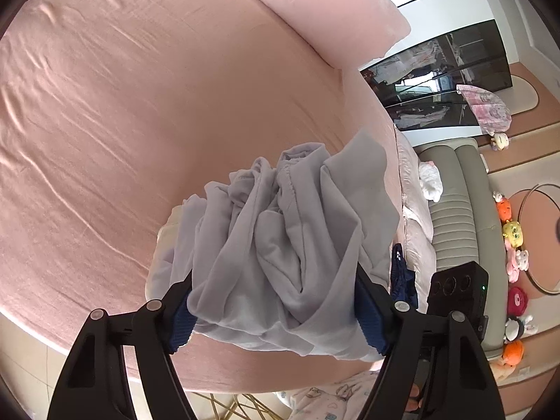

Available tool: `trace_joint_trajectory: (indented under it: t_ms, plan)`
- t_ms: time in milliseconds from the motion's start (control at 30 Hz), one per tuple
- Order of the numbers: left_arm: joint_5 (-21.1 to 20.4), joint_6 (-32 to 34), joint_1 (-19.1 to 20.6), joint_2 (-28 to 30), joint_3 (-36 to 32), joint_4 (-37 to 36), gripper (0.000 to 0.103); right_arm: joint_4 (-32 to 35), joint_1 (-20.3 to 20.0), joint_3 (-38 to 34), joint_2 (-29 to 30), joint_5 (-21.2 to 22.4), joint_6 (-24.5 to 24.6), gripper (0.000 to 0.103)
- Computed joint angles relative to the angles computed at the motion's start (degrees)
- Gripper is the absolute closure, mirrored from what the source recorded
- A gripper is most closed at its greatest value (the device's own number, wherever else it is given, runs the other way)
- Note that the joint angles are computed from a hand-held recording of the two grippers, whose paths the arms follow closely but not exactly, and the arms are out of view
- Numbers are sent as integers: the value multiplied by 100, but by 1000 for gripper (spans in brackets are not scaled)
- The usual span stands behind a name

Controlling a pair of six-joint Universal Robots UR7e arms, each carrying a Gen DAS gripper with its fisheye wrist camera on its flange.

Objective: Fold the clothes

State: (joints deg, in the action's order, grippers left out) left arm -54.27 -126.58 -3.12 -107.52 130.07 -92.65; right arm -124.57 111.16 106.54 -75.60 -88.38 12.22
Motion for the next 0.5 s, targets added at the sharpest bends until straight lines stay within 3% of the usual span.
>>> trace_joint_trajectory:
  t_ms: [200, 500]
  plan:
    - [-91, -155, -129, 148, -128, 226, 28, 165, 203, -75, 6, -278, -115, 52]
    - [-312, 84, -70, 822, -505, 414, 29, 279, 217, -154, 87, -405, -913, 52]
